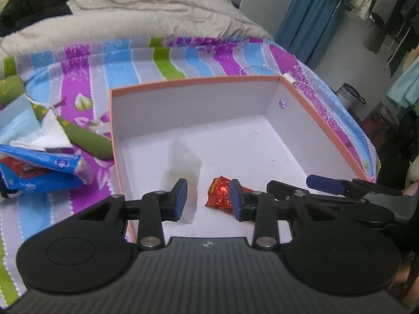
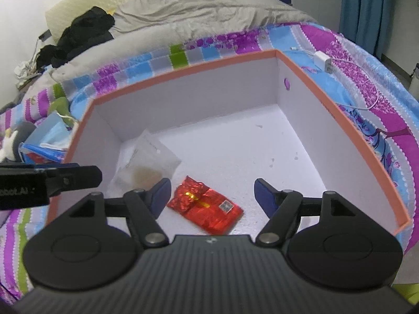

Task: Organize soft objects
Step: 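Open both tools and withdraw them from the pink box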

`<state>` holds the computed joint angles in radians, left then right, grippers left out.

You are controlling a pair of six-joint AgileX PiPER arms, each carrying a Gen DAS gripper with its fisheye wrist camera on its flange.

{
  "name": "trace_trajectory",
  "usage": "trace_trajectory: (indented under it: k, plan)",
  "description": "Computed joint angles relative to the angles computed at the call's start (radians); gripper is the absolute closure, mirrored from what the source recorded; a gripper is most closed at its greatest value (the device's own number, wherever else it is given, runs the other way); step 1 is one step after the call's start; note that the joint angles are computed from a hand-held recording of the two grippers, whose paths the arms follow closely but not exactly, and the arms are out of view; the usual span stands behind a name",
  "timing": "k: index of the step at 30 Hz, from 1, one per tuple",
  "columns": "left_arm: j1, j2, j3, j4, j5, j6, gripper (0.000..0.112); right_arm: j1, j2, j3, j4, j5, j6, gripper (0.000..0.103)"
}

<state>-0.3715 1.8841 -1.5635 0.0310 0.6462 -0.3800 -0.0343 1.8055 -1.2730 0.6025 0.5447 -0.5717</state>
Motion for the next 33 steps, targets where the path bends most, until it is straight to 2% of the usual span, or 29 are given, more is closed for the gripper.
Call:
trace_trajectory:
  k: [11,21,27,33]
  plan:
    - [-0.062,-0.289,0.24,0.159,-0.05,-0.15,0.072,0.004,-0.226,0.14,0.081,0.002,-0.06,0.031]
    - [-0.128,-0.562,0.435,0.283,-0.038,-0.282,0.072,0.046,-0.477,0.295,0.089,0.004,-0.032,0.031]
    - [-0.219,-0.73,0.537,0.404,0.03,-0.408,0.072,0.088,-0.629,0.385,0.036,0.004,0.048,0.031]
    - [-0.351,-0.894,0.628,0.546,0.162,-0.58,0.072,0.156,-0.761,0.457,-0.049,0.011,0.151,0.031]
